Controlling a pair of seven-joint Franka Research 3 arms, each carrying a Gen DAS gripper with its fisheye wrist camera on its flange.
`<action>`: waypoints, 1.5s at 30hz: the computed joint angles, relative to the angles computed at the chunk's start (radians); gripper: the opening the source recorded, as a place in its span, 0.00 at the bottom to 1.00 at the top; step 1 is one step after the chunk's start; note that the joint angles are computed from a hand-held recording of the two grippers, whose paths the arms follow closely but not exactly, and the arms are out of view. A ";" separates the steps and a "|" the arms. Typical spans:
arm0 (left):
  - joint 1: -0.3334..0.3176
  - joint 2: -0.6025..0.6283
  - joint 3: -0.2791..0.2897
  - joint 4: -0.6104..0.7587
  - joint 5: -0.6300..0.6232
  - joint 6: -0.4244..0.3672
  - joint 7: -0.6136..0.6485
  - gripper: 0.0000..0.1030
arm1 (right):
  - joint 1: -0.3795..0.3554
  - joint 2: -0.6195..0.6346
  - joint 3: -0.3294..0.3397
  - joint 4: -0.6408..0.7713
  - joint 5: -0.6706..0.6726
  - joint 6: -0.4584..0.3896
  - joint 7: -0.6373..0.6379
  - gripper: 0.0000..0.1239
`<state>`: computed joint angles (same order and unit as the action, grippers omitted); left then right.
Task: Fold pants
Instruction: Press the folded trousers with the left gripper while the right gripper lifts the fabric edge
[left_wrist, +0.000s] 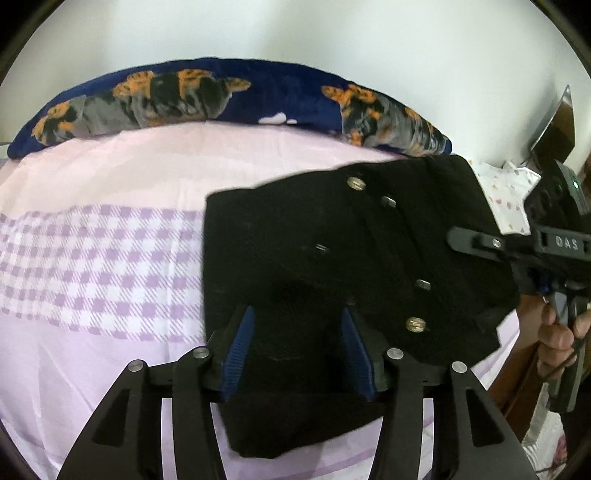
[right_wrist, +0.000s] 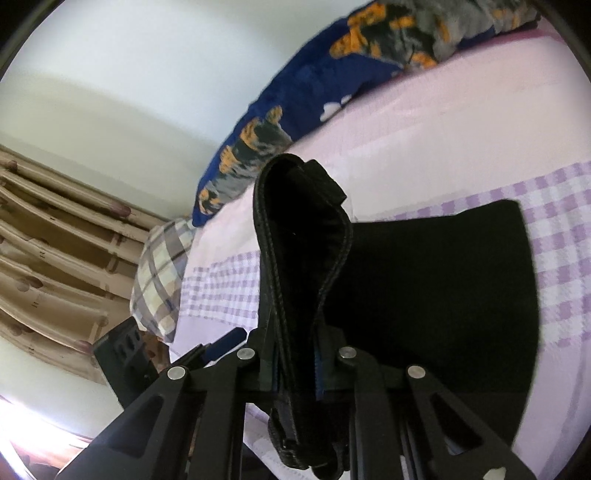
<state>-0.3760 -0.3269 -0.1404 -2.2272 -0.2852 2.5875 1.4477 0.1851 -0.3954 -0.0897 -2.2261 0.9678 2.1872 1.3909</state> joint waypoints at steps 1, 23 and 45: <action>0.001 0.004 0.002 0.007 0.002 -0.001 0.004 0.50 | -0.007 -0.012 -0.004 -0.007 -0.006 0.001 0.002 0.10; 0.007 0.097 -0.073 0.052 0.103 -0.081 0.062 0.52 | -0.098 -0.088 -0.019 -0.184 -0.167 0.070 0.123 0.28; -0.016 0.052 -0.038 0.062 -0.033 -0.188 0.200 0.54 | -0.120 -0.345 0.017 -0.292 -0.310 0.064 0.252 0.07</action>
